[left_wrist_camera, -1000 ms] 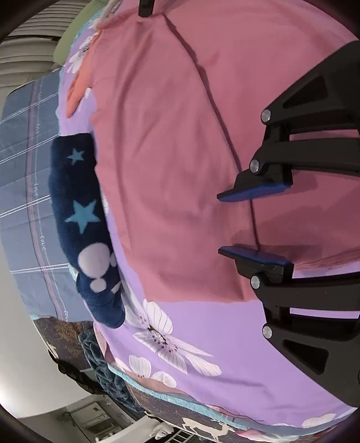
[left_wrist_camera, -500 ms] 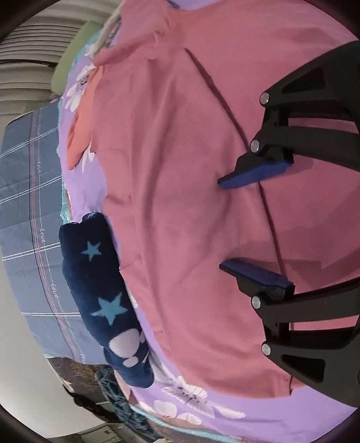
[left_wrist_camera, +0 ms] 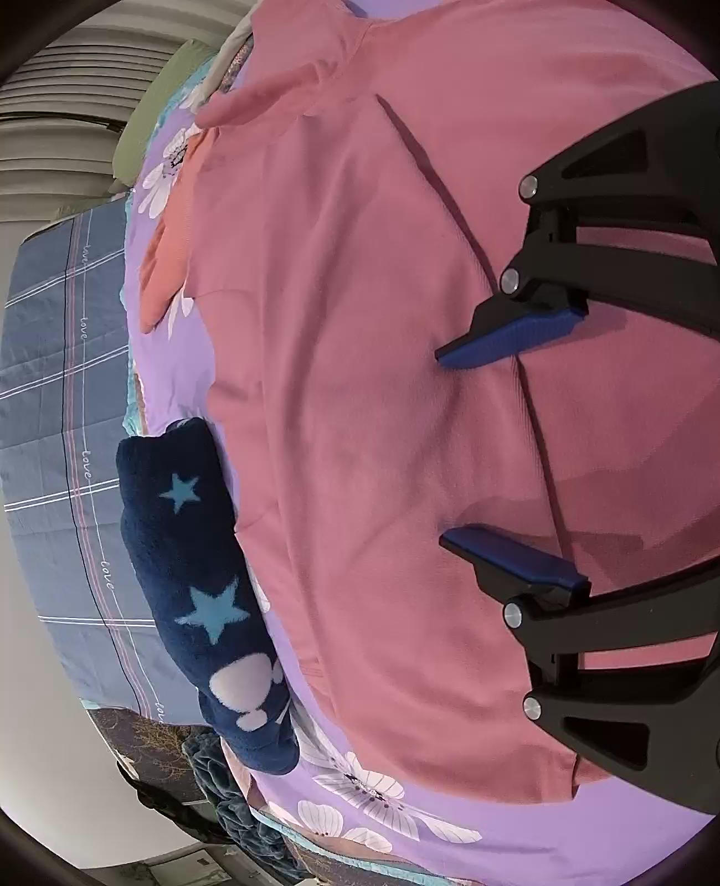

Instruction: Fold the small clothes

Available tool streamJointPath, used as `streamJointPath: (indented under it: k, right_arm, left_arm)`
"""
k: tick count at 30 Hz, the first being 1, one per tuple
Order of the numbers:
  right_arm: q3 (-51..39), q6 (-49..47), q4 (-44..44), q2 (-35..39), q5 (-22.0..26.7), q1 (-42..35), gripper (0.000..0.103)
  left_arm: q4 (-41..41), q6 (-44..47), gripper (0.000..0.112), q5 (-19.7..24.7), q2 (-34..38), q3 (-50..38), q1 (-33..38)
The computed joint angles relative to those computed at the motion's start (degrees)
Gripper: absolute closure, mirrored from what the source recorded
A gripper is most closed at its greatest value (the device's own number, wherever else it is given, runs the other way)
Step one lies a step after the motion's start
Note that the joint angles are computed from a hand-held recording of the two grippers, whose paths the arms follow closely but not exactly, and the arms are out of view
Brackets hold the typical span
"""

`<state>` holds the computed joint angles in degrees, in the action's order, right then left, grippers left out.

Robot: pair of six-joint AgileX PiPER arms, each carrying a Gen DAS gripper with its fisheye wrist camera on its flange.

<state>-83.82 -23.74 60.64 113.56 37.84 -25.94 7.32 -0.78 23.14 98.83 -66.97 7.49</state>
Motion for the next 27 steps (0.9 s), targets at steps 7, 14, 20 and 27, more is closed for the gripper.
streamJointPath:
  k: [7, 14, 20, 27]
  right_arm:
    - [-2.3, 10.9, -8.3, 0.4, -8.3, 3.6, 0.100]
    - [-3.1, -3.0, 0.6, -6.1, -8.7, 16.3, 0.100]
    - [-14.6, -5.9, 2.5, 0.2, -2.7, 34.5, 0.100]
    - [-22.0, -2.4, -12.3, 9.1, 0.9, 50.7, 0.100]
  left_arm:
    - [-3.2, 2.9, 0.051, -0.2, 0.0, 0.1, 0.7]
    - [-9.1, 8.1, 0.051, -0.1, 0.0, 0.0, 1.9]
    - [-15.4, 13.6, 0.051, 0.0, -0.1, 0.1, 3.2]
    - [-29.3, 25.9, 0.051, 1.7, 0.1, 0.0, 6.5]
